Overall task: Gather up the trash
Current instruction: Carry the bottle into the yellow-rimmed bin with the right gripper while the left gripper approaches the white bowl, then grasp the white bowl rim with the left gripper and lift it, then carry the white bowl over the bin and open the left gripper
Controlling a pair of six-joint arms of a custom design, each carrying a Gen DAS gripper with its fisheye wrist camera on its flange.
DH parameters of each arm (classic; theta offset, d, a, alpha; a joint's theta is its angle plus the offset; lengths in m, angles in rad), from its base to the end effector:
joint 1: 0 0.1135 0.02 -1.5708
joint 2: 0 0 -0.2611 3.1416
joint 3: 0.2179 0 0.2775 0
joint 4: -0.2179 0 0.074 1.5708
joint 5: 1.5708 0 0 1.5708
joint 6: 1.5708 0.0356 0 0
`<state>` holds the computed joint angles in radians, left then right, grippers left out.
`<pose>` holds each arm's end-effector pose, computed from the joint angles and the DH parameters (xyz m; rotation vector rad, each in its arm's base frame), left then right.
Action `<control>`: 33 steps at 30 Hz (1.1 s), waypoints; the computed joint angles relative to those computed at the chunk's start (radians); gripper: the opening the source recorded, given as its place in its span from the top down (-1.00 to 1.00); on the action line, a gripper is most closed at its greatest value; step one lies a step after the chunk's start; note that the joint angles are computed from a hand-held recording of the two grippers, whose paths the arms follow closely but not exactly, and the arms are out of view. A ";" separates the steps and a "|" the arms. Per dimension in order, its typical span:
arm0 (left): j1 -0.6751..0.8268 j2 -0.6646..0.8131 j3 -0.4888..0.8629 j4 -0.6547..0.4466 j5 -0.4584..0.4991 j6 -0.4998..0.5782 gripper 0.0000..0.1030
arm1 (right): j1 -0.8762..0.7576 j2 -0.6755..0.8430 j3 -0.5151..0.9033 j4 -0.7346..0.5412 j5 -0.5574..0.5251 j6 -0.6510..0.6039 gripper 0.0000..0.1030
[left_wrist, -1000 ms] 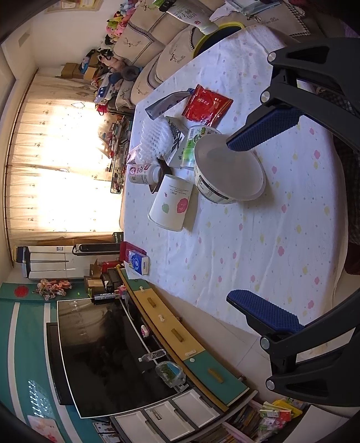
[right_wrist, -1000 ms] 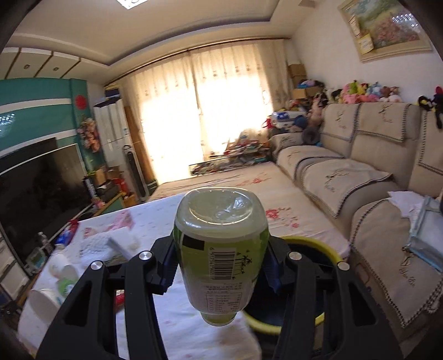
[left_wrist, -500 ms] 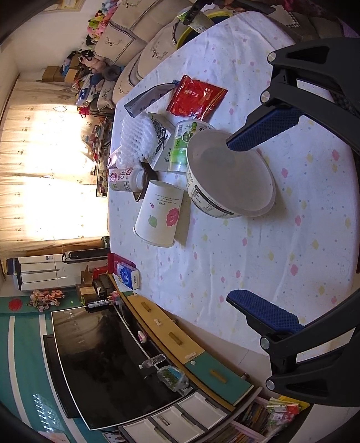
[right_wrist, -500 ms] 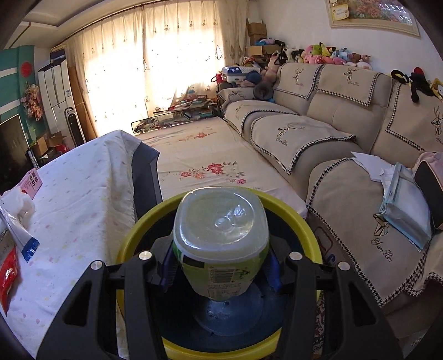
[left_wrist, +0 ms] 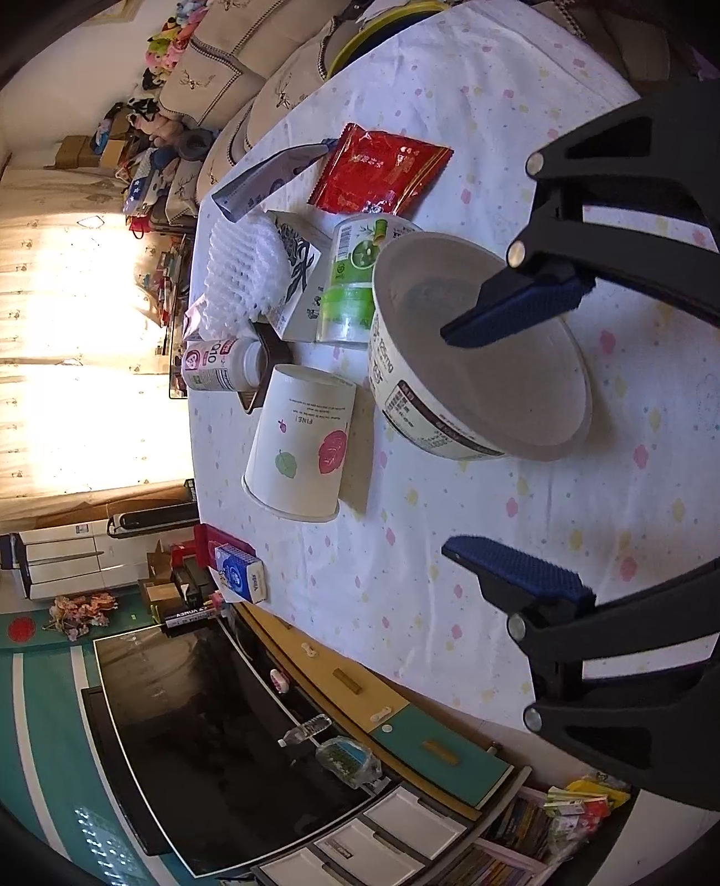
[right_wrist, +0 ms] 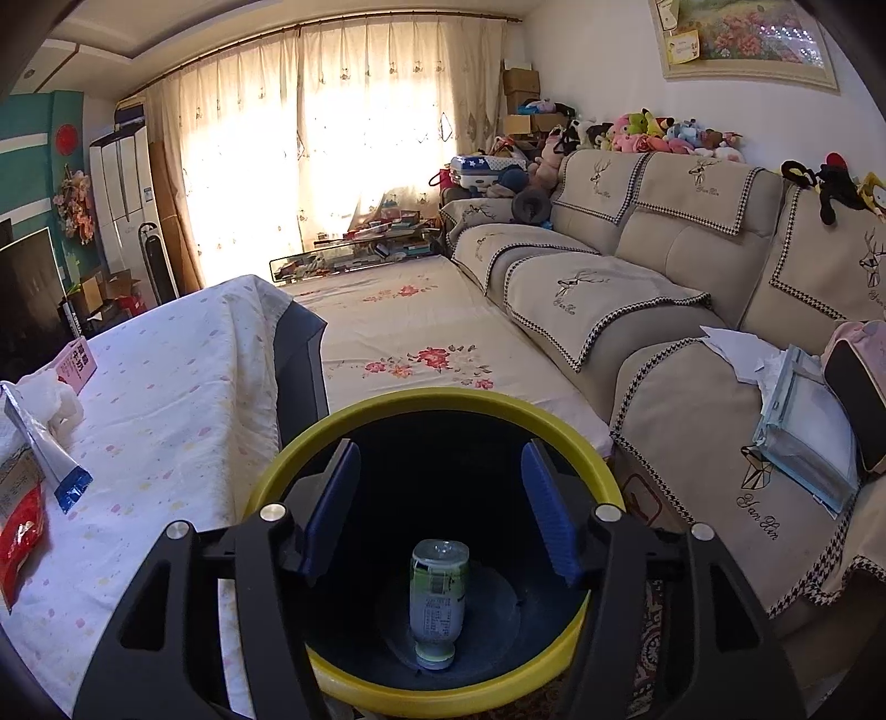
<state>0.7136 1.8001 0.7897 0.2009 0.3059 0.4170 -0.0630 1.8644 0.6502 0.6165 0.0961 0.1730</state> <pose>0.2706 0.2201 0.0920 -0.2027 2.3323 0.1967 0.3359 -0.0246 0.0689 0.3096 2.1434 -0.0410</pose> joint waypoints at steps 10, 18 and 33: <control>0.005 -0.120 -0.023 -0.062 0.084 0.008 0.90 | -0.018 -0.191 -0.156 0.047 0.016 -0.002 -0.21; -0.205 -0.352 -0.019 -0.215 0.187 0.018 0.90 | -0.093 -0.254 -0.230 0.088 0.003 -0.006 -0.21; -0.898 0.145 0.422 -0.242 -0.044 -0.115 0.90 | -0.316 -0.264 -0.288 0.123 -0.095 -0.031 -0.26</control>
<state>-0.1842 1.9447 1.2115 -0.0412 0.2620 0.3023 -0.3788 1.6006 0.3624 0.7390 0.0013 0.1425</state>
